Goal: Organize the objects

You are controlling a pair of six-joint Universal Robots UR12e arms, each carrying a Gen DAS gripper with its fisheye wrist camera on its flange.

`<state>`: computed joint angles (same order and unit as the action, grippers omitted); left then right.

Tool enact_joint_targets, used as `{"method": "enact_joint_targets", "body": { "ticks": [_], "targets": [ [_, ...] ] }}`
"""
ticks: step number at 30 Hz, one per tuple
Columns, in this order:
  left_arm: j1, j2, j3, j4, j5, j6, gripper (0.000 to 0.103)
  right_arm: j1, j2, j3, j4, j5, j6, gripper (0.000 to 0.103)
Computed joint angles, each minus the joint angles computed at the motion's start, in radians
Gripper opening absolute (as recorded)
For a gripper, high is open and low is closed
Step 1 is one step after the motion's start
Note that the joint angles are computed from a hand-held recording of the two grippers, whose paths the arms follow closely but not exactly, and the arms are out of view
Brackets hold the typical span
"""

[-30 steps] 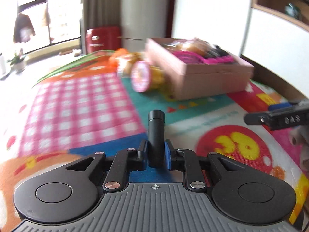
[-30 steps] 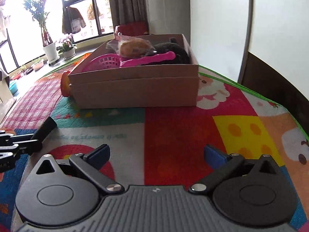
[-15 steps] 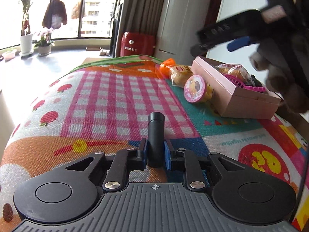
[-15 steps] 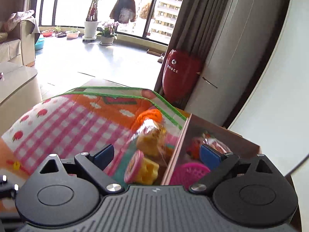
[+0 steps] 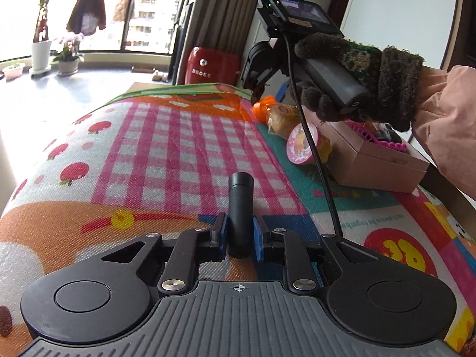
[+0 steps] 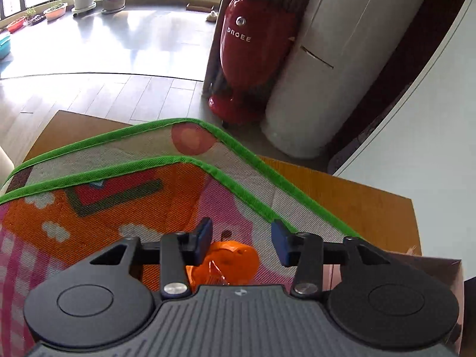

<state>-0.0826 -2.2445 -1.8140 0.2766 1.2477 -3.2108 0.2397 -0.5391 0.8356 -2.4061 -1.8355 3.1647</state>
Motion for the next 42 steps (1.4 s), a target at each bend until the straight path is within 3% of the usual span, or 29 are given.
{"method": "enact_joint_targets", "body": {
  "ticks": [3, 7, 14, 17, 18, 20, 21, 22, 26, 32, 34, 37, 42],
  "targets": [
    [-0.001, -0.001, 0.002, -0.003, 0.003, 0.002, 0.021, 0.005, -0.058, 0.109, -0.056, 0.024, -0.080, 0.036],
    [-0.005, 0.000, 0.004, -0.007, 0.016, 0.010, 0.021, 0.002, -0.141, 0.243, -0.064, 0.122, -0.115, 0.036],
    [-0.026, 0.006, 0.004, -0.013, 0.081, 0.024, 0.021, -0.012, -0.305, 0.525, -0.182, 0.294, -0.206, 0.036],
    [-0.036, 0.010, 0.002, -0.016, 0.111, 0.032, 0.021, 0.002, -0.363, 0.652, -0.342, 0.226, -0.282, 0.036],
    [-0.039, 0.011, 0.001, -0.018, 0.119, 0.035, 0.021, 0.007, -0.382, 0.702, -0.425, 0.196, -0.320, 0.039],
    [-0.045, 0.014, 0.001, -0.021, 0.129, 0.040, 0.021, 0.010, -0.416, 0.784, -0.553, 0.179, -0.382, 0.056],
    [-0.047, 0.015, 0.001, -0.024, 0.130, 0.040, 0.021, 0.004, -0.441, 0.831, -0.606, 0.202, -0.398, 0.073],
    [-0.050, 0.016, 0.001, -0.027, 0.129, 0.036, 0.021, -0.005, -0.462, 0.867, -0.632, 0.231, -0.393, 0.082],
    [-0.059, 0.021, 0.001, -0.042, 0.130, 0.036, 0.021, -0.039, -0.532, 0.967, -0.609, 0.322, -0.320, 0.089],
    [-0.065, 0.036, -0.004, -0.094, 0.032, 0.057, 0.021, -0.078, -0.573, 1.081, -0.615, 0.333, -0.225, 0.093],
    [-0.076, 0.038, -0.007, -0.103, 0.009, 0.085, 0.021, -0.088, -0.579, 1.120, -0.675, 0.312, -0.190, 0.094],
    [-0.103, 0.038, -0.010, -0.096, 0.046, 0.138, 0.023, -0.096, -0.580, 1.162, -0.762, 0.265, -0.154, 0.094],
    [-0.116, 0.043, -0.018, -0.100, 0.064, 0.184, 0.023, -0.131, -0.591, 1.238, -0.940, 0.266, -0.106, 0.094]
  ]
}}
